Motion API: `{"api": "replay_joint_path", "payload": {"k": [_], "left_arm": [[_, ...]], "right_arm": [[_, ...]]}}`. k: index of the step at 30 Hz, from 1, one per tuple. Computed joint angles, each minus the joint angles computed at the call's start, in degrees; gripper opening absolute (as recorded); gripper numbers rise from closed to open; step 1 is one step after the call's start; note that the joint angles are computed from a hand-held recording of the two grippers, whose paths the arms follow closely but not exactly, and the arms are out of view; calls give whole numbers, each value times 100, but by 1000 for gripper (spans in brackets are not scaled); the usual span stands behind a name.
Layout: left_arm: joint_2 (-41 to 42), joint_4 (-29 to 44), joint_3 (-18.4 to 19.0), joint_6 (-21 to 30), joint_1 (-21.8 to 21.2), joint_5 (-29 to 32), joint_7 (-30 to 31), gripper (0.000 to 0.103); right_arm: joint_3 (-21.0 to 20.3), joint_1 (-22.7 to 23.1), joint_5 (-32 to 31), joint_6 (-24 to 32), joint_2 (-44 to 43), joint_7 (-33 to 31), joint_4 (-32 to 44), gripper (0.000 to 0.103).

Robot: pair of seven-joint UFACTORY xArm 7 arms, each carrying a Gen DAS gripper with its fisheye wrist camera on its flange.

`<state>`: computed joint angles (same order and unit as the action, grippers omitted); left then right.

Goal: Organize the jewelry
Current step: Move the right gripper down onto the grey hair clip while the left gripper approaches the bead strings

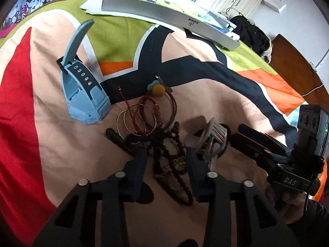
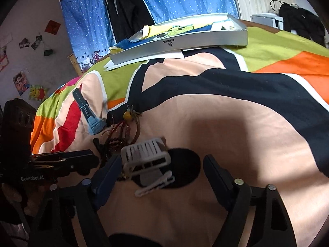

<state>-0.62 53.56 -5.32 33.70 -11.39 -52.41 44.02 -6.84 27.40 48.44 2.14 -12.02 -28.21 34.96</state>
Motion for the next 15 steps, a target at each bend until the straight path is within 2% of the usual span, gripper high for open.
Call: {"api": "replay_joint_path", "payload": {"k": [2, 5, 8, 10, 12, 15], "left_arm": [[76, 56, 6, 47, 15, 70, -59, 25], [164, 118, -1, 92, 52, 127, -143, 18], [299, 229, -6, 183, 119, 150, -269, 9], [295, 247, -8, 237, 177, 94, -289, 9], [250, 232, -3, 268, 216, 91, -288, 8], [94, 172, 49, 398, 281, 2, -117, 8]], "right_arm": [[-286, 301, 549, 44, 157, -488, 167, 77], [-402, 438, 1390, 216, 342, -1276, 391, 77], [-335, 357, 1880, 443, 468, -1761, 537, 77], [-226, 246, 2001, 528, 550, -1916, 617, 76], [-107, 109, 2032, 618, 609, -1966, 670, 66], [56, -62, 2342, 717, 646, -2210, 743, 57]]}}
